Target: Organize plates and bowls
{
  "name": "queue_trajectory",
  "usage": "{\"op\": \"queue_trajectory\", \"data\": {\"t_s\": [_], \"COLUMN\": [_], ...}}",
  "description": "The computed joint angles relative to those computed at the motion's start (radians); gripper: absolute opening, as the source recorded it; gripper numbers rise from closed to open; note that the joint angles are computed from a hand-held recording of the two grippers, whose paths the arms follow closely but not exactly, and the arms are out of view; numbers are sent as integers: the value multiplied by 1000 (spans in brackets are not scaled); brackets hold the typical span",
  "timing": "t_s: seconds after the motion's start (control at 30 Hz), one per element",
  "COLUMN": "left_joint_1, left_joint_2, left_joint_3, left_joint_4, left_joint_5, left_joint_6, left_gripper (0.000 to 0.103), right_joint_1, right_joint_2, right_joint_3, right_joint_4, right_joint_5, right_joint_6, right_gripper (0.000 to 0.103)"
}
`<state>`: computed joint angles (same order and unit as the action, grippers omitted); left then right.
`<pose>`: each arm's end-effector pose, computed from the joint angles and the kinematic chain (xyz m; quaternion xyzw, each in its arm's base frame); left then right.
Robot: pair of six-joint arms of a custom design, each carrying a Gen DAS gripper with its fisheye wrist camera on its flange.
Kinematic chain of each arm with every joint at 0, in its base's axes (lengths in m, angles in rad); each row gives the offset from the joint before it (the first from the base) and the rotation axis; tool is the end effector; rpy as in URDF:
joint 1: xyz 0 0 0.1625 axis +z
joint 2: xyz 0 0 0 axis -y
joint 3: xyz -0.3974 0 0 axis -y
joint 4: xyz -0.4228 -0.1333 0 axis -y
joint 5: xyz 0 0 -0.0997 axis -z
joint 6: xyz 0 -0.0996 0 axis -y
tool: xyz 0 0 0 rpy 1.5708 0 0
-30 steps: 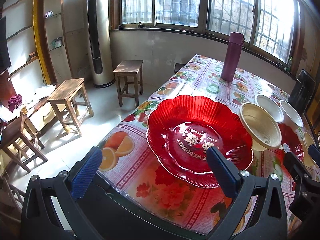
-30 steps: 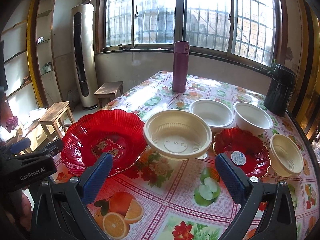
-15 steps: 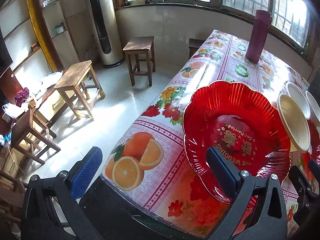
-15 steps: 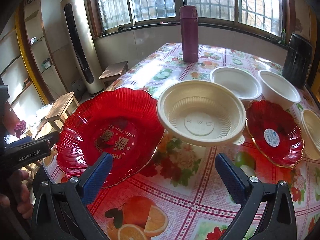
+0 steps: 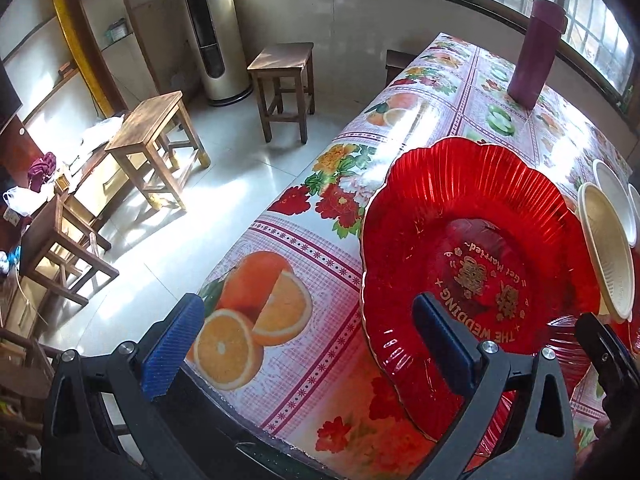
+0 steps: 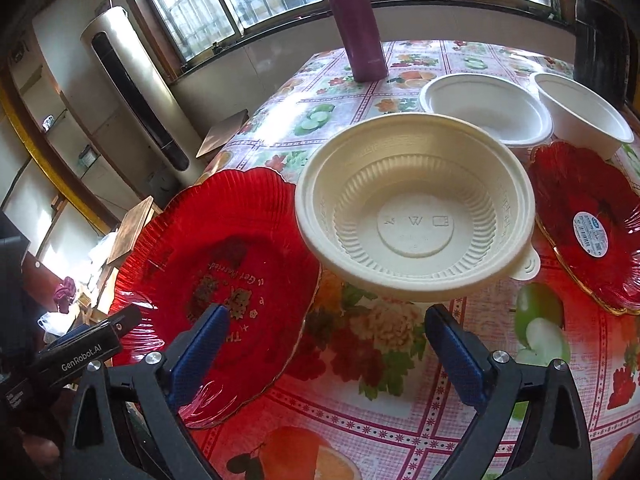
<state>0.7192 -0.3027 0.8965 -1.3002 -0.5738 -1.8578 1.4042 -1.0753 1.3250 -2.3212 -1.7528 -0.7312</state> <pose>-0.4238 -0.6595 -0.0665 -0.2091 0.7953 -0.3452 0.4524 -0.0079 -0.7421 0.3696 0.2471 -0.9329 0.1841 0.1864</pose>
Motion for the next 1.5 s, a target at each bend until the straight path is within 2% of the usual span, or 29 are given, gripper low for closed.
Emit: {"op": "queue_trajectory", "data": {"t_s": [0.17, 0.23, 0.3, 0.37, 0.43, 0.5, 0.6, 0.7, 0.77, 0.87, 1.07, 1.33, 1.5], "left_joint_1": [6, 8, 10, 10, 7, 7, 8, 7, 5, 0, -18, -62, -87], "left_joint_2": [17, 19, 24, 19, 17, 30, 28, 24, 33, 38, 40, 24, 42], "left_joint_3": [-28, -30, -38, -22, -8, -26, -6, 13, 2, 4, 11, 65, 58], "left_joint_4": [37, 40, 57, 15, -25, -29, -120, -188, -187, -189, -166, -157, -149], "left_joint_5": [8, 11, 12, 23, 39, 44, 44, 33, 30, 31, 14, -29, -47], "left_joint_6": [8, 17, 13, 45, 85, 111, 191, 243, 248, 243, 230, 206, 226], "left_gripper": [103, 94, 86, 80, 62, 51, 34, 24, 23, 23, 23, 23, 25], "right_joint_1": [3, 4, 5, 8, 11, 7, 0, -2, 1, 5, -3, -36, -61], "right_joint_2": [36, 46, 44, 51, 51, 52, 57, 55, 50, 36, 28, -55, -106], "right_joint_3": [-48, -56, -48, -55, -45, -51, -74, -76, -65, -32, -44, 15, 48], "right_joint_4": [57, 60, 40, 43, 17, 27, 85, 117, 118, 78, 129, 212, 241], "right_joint_5": [-24, -32, -31, -36, -48, -37, 3, 27, 31, 8, 9, 23, 25], "right_joint_6": [46, 50, 38, 32, 21, 24, 46, 61, 42, 22, 31, -3, -36], "right_gripper": [85, 84, 77, 75, 63, 48, 29, 17, 10, 10, 10, 13, 14]}}
